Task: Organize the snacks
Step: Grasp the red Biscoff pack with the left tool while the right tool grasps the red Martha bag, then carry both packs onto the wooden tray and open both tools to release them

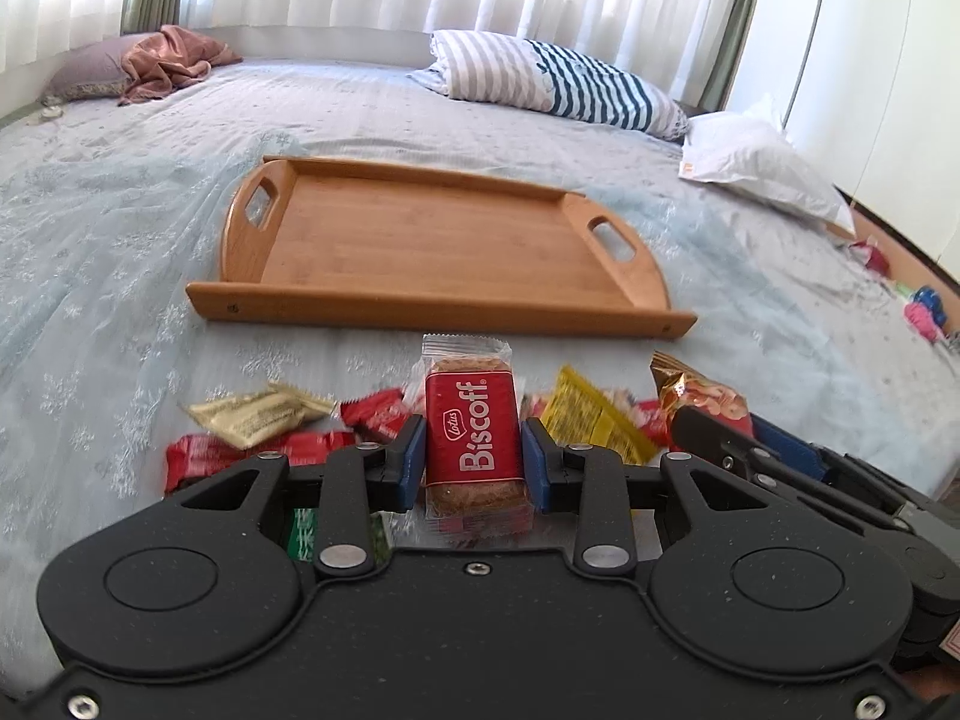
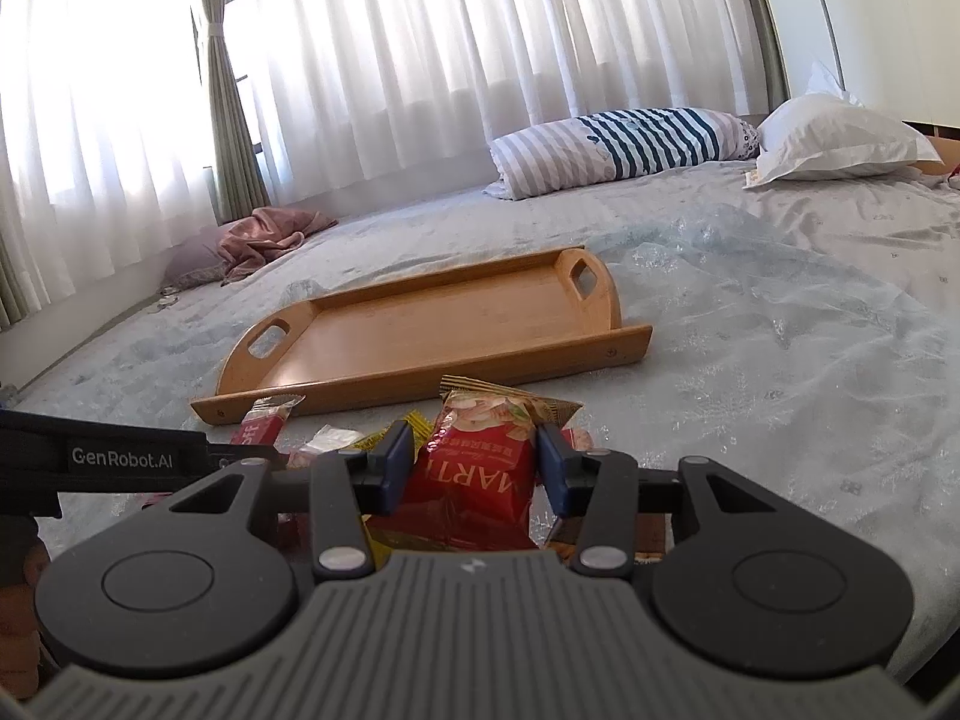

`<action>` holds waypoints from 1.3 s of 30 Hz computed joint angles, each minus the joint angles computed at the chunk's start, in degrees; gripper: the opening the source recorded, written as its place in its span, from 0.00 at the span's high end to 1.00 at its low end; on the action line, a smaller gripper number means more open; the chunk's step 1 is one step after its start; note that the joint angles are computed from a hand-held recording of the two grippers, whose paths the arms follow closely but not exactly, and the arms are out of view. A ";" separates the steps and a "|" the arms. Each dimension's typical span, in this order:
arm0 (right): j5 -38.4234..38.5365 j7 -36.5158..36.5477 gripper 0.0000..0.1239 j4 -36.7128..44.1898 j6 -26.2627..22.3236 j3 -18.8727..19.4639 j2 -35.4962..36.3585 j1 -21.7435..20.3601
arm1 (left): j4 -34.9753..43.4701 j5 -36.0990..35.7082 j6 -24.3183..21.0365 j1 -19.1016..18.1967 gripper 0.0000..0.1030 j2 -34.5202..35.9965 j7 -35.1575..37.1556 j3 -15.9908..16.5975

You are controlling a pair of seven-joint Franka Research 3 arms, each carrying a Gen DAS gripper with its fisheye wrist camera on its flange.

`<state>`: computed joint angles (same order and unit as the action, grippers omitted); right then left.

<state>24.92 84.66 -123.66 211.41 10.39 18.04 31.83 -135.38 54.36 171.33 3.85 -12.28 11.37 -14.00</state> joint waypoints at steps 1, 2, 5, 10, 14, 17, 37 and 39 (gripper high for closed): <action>-1.18 0.88 0.61 0.08 -0.20 0.38 -0.03 -0.77 | 0.05 -2.38 0.86 -0.87 0.69 0.25 2.13 1.24; -2.39 1.91 0.61 0.27 -0.48 0.72 -0.02 -1.58 | 0.10 -5.44 1.65 -1.85 0.69 0.52 4.77 2.54; -3.97 3.79 0.62 1.21 -1.51 0.84 0.03 -2.76 | 0.88 -12.42 3.13 -3.13 0.69 1.46 11.36 4.58; -12.97 10.98 0.62 3.86 -4.33 3.54 0.59 -9.01 | 3.55 -26.31 4.05 -6.94 0.69 3.54 25.22 8.51; -23.22 17.71 0.62 8.44 -7.05 6.70 2.56 -15.27 | 7.14 -45.19 2.84 -13.73 0.69 5.97 42.17 14.03; -30.57 19.91 0.62 12.67 -6.00 9.59 5.67 -19.68 | 11.99 -45.62 -0.34 -11.36 0.69 8.75 43.51 12.36; -46.56 3.42 0.61 58.89 -36.40 25.89 36.02 -25.45 | 55.14 -47.88 -20.98 -4.49 0.69 40.06 49.67 6.41; -45.37 1.19 0.61 61.52 -39.32 25.49 37.53 -24.30 | 58.14 -47.43 -22.60 -4.76 0.69 42.50 49.82 6.43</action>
<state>-20.45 85.85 -62.14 172.08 35.87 55.57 7.53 -77.25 6.93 148.74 -0.92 30.23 61.19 -7.57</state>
